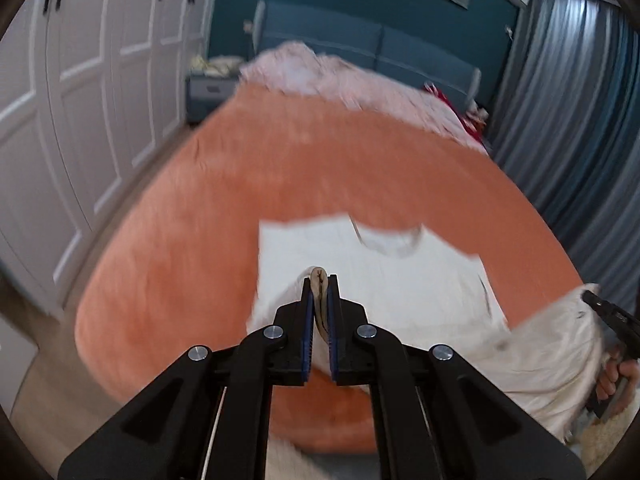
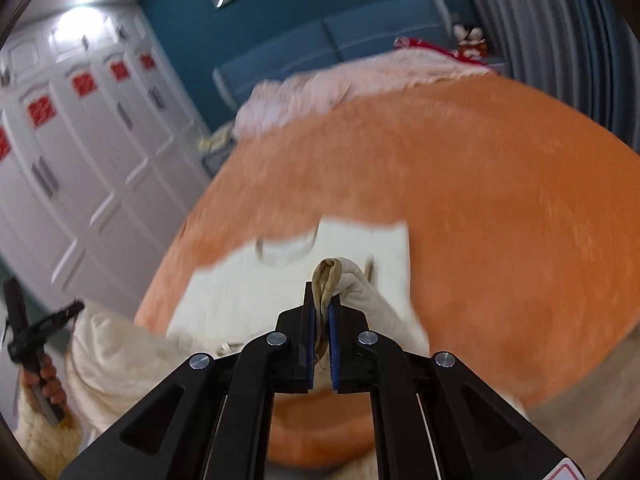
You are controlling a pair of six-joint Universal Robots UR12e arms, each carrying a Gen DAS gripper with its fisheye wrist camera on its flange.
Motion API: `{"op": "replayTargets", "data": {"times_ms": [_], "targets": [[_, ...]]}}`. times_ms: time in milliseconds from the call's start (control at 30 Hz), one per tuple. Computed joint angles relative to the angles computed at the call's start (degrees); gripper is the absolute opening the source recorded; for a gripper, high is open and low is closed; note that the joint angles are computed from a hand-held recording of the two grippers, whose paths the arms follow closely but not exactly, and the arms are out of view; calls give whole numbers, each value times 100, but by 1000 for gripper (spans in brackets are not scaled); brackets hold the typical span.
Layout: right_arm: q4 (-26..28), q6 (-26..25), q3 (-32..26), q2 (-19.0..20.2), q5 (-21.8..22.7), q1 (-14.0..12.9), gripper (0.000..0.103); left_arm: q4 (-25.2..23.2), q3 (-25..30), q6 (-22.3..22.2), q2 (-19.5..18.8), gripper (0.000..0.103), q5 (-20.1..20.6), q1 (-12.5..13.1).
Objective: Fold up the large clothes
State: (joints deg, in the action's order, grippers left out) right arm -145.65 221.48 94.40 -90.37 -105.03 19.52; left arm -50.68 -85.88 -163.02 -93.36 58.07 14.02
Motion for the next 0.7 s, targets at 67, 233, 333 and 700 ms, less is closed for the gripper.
{"op": "replayTargets", "data": {"times_ms": [67, 233, 333, 700], "targets": [[-139, 152, -99, 157, 10, -160, 5, 331, 281, -310, -325, 6, 375, -189], [-144, 310, -495, 695, -35, -414, 5, 317, 1019, -724, -1073, 8, 1133, -564], [-265, 324, -511, 857, 25, -488, 6, 535, 1266, -755, -1412, 10, 1816, -801], [-1063, 408, -470, 1169, -371, -516, 53, 693, 1599, -1070, -1959, 62, 2427, -952]]}}
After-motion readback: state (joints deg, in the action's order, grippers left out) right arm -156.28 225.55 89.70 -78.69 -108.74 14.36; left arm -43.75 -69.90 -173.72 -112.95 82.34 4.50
